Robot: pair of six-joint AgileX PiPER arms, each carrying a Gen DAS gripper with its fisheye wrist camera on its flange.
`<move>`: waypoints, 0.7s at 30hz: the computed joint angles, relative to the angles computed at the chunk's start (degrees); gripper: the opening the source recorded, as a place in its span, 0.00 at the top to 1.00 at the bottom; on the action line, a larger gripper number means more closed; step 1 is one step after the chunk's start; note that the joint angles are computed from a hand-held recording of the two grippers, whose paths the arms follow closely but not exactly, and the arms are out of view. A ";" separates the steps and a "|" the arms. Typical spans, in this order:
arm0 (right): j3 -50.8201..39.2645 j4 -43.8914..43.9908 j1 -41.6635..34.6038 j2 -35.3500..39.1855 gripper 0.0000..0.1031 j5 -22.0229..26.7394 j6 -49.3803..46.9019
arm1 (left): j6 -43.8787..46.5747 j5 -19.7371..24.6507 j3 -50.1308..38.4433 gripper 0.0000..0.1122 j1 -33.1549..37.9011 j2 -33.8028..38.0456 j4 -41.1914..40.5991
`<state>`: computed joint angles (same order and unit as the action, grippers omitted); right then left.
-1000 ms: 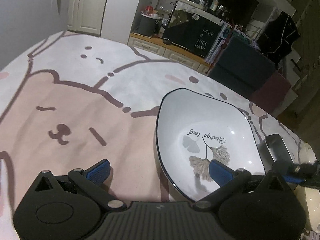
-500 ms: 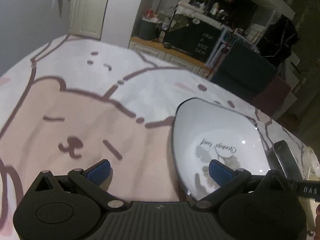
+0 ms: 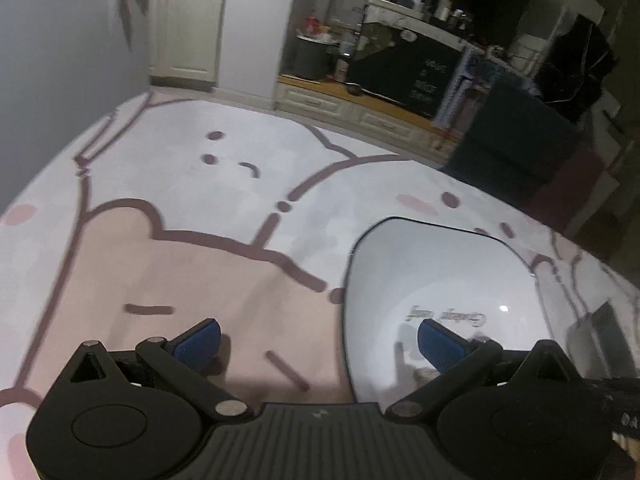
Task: Organize plates and bowls
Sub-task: 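Close the right gripper on the plate rim while the left gripper closes on the rim too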
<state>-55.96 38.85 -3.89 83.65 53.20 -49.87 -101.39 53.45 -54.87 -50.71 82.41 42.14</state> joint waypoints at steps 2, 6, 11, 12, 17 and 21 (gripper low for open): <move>-1.94 0.78 -0.26 2.25 0.84 0.67 1.43 | -0.83 -3.99 1.46 0.08 1.28 -0.49 0.18; -5.50 1.94 -0.33 6.22 0.84 0.57 3.89 | -10.16 -17.82 8.87 0.08 4.47 -4.20 4.19; -9.79 2.60 1.98 10.48 0.83 -3.51 7.14 | -10.61 -20.57 10.34 0.17 5.11 -5.06 5.86; -10.33 2.79 2.29 11.01 0.83 -3.91 7.76 | -9.94 -21.78 10.88 0.23 5.84 -5.69 5.39; -14.89 2.14 3.76 15.37 0.85 -3.91 10.31 | -8.76 -26.13 12.64 0.50 7.82 -6.94 4.99; -15.73 2.53 4.55 16.93 0.89 -3.62 9.02 | -7.09 -26.91 12.96 0.68 8.63 -6.93 3.24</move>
<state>-71.69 41.39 0.66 100.58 49.58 -40.85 -108.48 26.53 -41.91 -42.08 75.47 45.37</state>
